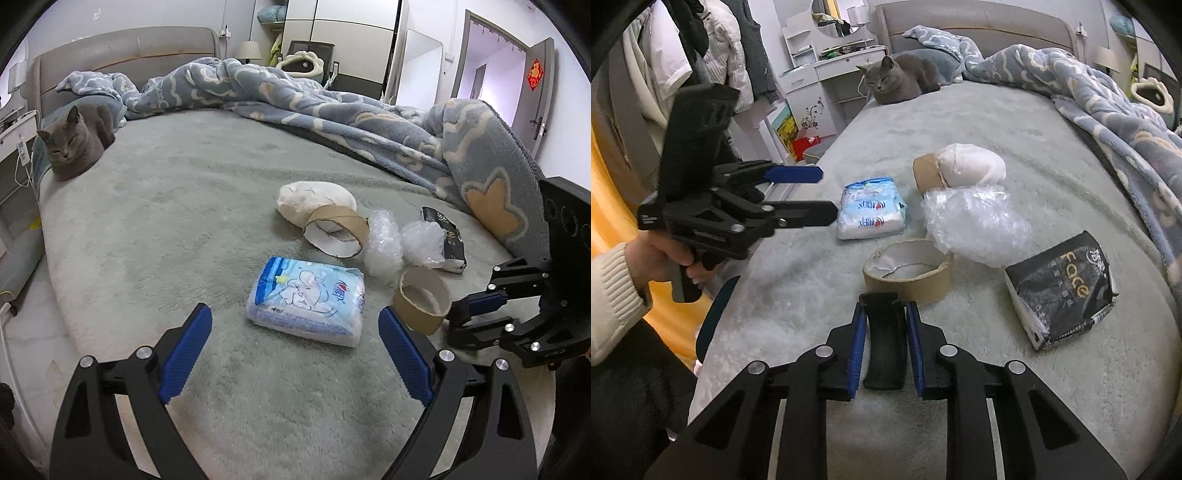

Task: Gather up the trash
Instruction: 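Close the left gripper on the blue-white tissue pack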

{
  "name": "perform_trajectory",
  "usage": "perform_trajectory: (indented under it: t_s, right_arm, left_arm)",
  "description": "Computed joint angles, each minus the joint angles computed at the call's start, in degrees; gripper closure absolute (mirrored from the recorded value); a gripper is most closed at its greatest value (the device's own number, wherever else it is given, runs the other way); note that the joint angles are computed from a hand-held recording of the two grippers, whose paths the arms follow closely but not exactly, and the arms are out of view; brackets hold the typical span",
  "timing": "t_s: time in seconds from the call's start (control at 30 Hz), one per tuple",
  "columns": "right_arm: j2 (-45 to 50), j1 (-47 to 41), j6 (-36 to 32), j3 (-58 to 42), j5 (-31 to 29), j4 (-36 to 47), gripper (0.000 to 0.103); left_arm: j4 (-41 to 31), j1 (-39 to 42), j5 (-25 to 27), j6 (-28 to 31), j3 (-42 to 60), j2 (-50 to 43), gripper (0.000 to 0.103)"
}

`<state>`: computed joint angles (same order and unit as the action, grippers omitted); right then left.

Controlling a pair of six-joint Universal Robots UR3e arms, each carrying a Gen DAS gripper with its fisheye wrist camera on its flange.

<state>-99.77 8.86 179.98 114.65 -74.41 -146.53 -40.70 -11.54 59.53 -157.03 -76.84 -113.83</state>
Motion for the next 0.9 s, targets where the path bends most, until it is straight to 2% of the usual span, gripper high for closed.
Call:
perform_trajectory:
  t_s: [0.33, 0.67, 0.9]
  right_arm:
    - [-1.2, -2.5, -1.7, -0.4, 4.0, 0.0, 0.089]
    - [-1.1, -2.7, -3.3, -1.1, 5.4, 1.1, 0.091]
    - [-3.9, -5.2, -3.4, 0.4, 8.6, 0.9, 0.091]
  left_arm:
    - [-2.2, -1.5, 0.0, 0.2, 4.0, -3.8, 0.01]
    - [-2.8, -2.1, -0.6, -1.3, 7.0, -6.4, 0.01]
    - [-3.4, -4.0, 1.4, -1.2, 9.0, -7.9, 0.018]
